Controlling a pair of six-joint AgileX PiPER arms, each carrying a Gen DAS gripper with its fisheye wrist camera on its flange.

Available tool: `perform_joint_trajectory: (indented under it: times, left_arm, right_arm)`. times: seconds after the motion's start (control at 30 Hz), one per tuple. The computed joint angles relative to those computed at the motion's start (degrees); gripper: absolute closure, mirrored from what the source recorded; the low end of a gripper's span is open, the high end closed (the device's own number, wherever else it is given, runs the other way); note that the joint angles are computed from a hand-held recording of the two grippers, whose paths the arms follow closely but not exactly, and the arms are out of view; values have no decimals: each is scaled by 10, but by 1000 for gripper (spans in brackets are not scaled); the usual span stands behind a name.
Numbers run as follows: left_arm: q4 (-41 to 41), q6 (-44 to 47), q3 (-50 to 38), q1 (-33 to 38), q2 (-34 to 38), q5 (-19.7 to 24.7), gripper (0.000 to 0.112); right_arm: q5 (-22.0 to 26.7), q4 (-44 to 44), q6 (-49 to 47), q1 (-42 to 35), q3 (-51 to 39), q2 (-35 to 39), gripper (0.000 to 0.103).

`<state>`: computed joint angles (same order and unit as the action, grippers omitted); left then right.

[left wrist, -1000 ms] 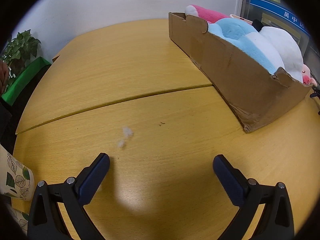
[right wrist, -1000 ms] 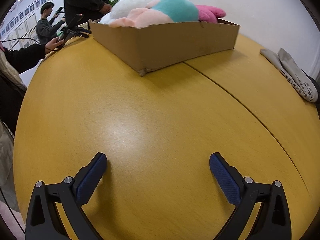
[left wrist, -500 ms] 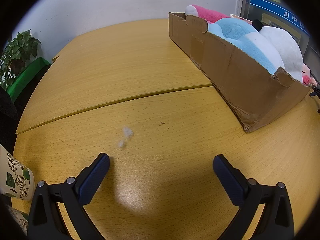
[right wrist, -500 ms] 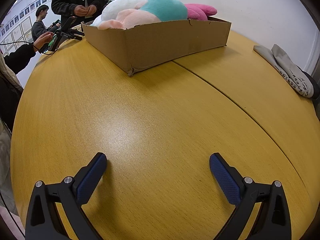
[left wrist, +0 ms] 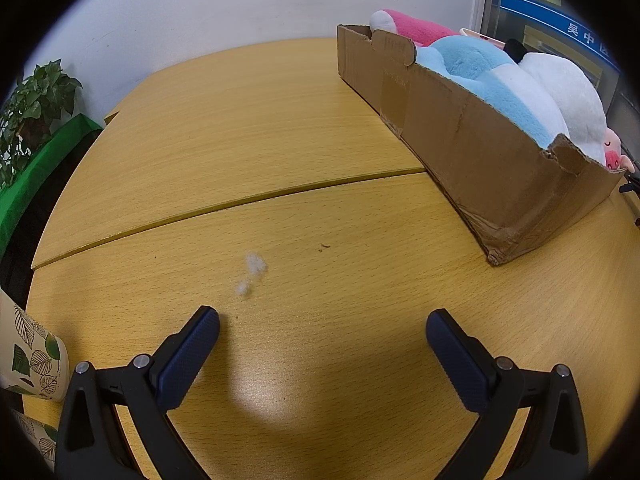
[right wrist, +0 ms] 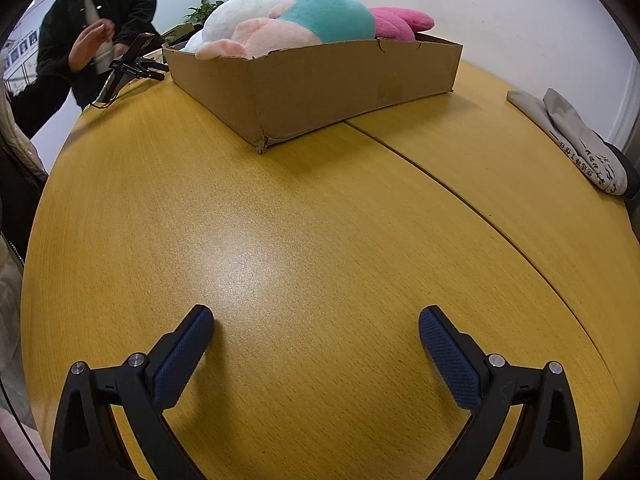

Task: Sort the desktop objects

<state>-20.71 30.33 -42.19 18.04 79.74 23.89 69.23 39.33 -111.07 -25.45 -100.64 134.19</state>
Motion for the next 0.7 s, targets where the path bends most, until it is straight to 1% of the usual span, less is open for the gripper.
perform_joint_trajectory:
  times: [0.7]
  left_arm:
    - [15,-21,7,-8,-14,5,9]
  right_arm:
    - [2,0,-1,-1,-8,6,0]
